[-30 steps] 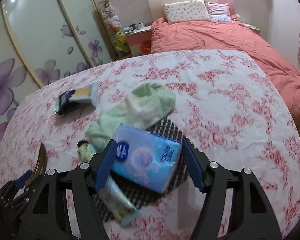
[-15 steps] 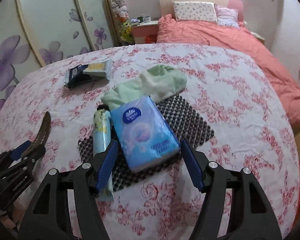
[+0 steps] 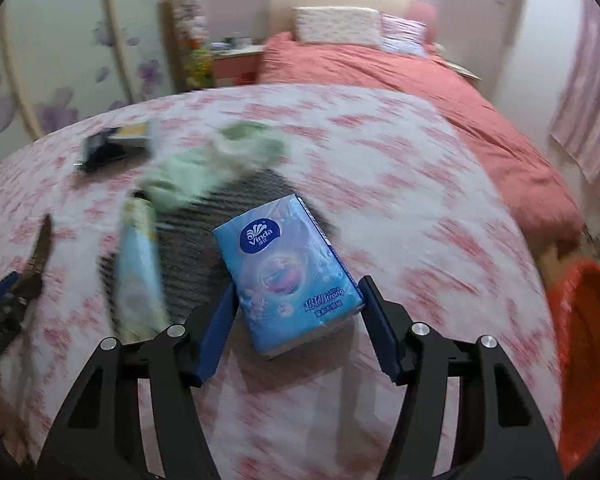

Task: Collect trash
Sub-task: 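Move the open right gripper to the blue Vinda tissue pack, then close the right gripper on the blue tissue pack and lift it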

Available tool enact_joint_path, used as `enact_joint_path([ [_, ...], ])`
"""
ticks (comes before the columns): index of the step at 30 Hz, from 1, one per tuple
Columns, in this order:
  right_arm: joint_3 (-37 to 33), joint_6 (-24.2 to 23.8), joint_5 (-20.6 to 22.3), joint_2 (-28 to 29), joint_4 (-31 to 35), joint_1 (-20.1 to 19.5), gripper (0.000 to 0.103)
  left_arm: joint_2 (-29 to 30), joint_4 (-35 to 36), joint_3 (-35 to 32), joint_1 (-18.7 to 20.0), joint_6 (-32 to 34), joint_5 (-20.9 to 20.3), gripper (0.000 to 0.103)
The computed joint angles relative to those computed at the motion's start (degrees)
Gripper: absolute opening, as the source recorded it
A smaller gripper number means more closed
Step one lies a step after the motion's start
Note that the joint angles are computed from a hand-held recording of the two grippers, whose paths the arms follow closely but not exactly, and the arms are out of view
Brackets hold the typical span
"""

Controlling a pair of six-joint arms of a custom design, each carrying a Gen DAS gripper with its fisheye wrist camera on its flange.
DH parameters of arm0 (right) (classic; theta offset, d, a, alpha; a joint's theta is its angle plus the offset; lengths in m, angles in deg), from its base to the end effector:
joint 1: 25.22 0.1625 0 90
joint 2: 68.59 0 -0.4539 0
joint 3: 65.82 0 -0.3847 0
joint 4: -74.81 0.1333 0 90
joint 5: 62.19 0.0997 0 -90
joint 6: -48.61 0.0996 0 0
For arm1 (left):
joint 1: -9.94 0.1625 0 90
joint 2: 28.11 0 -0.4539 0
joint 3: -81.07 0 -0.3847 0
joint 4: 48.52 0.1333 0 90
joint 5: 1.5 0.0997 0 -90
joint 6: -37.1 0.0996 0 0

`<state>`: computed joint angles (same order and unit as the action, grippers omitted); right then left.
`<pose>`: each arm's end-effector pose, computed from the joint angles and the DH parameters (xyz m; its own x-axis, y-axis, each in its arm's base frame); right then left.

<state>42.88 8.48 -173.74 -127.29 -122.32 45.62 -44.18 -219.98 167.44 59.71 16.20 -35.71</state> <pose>-0.1105 -0.6127 0.2891 -0.7091 0.1258 0.6938 -0.3648 0.7766 -0.5137 -0.2710 -0.6542 -0.1097 -0.7236 -0.0421 -0.6889 0.4019 0.7857 -0.4703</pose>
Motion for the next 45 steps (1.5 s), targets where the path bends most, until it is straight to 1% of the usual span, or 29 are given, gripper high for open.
enact_joint_path([
  [2, 0.8, 1.6, 0.3, -1.3, 0.9, -1.2, 0.062, -0.1, -0.3, 0.1, 0.1, 0.3, -0.2, 0.050],
  [4, 1.5, 2.6, 2.4, -2.5, 1.9, -2.5, 0.062, -0.1, -0.6, 0.2, 0.1, 0.5, -0.5, 0.051],
  [5, 1.5, 2.7, 2.3, -2.5, 1.5, -2.6, 0.063, -0.2, -0.8, 0.4, 0.2, 0.7, -0.6, 0.051],
  [7, 1.5, 2.6, 2.4, -2.2, 1.0, -2.6, 0.064, -0.3, -1.1, 0.5, 0.2, 0.8, -0.8, 0.052],
  [9, 1.5, 1.3, 1.6, -1.1, -1.1, -2.3, 0.065, -0.5, -1.5, 0.7, 0.3, 1.0, -1.1, 0.052],
  [13, 1.3, 1.7, 2.3, -1.3, -0.2, -2.5, 0.068, -0.6, -2.6, 1.1, 0.4, 1.5, -1.9, 0.054],
  [15, 1.2, 1.5, 2.3, -1.3, 0.3, -2.4, 0.074, -0.7, -3.2, 1.3, 0.5, 1.9, -2.5, 0.057],
  [18, 1.3, 1.2, 1.9, -1.3, 0.4, -2.3, 0.079, -0.8, -4.0, 1.5, 0.7, 2.4, -3.5, 0.061],
  [23, 1.6, 1.4, 2.3, -1.5, 0.6, -2.5, 0.080, -0.8, -4.1, 1.4, 0.7, 2.6, -3.8, 0.063],
  [34, 1.9, 2.4, 4.3, -2.4, 1.7, -3.1, 0.080, -0.8, -4.1, 1.4, 0.7, 2.6, -4.0, 0.065],
  [36, 1.9, 2.3, 4.3, -2.4, 1.7, -3.1, 0.080, -0.8, -4.3, 1.4, 0.7, 2.7, -4.3, 0.070],
  [37, 1.9, 2.3, 4.3, -2.3, 1.7, -3.0, 0.080, -0.8, -4.0, 1.3, 0.7, 2.4, -4.2, 0.076],
  [38, 1.9, 2.3, 4.2, -2.3, 1.7, -3.0, 0.080, -0.8, -3.5, 1.2, 0.7, 2.0, -4.1, 0.079],
  [43, 1.7, 1.0, 2.1, -1.6, 0.6, -2.3, 0.081, -0.1, 0.4, -0.2, 0.4, 1.6, -2.1, 0.080],
  [45, 1.7, 0.6, 1.9, -1.5, 0.4, -2.2, 0.080, 0.0, 1.5, -0.6, 0.4, 2.2, -1.6, 0.080],
])
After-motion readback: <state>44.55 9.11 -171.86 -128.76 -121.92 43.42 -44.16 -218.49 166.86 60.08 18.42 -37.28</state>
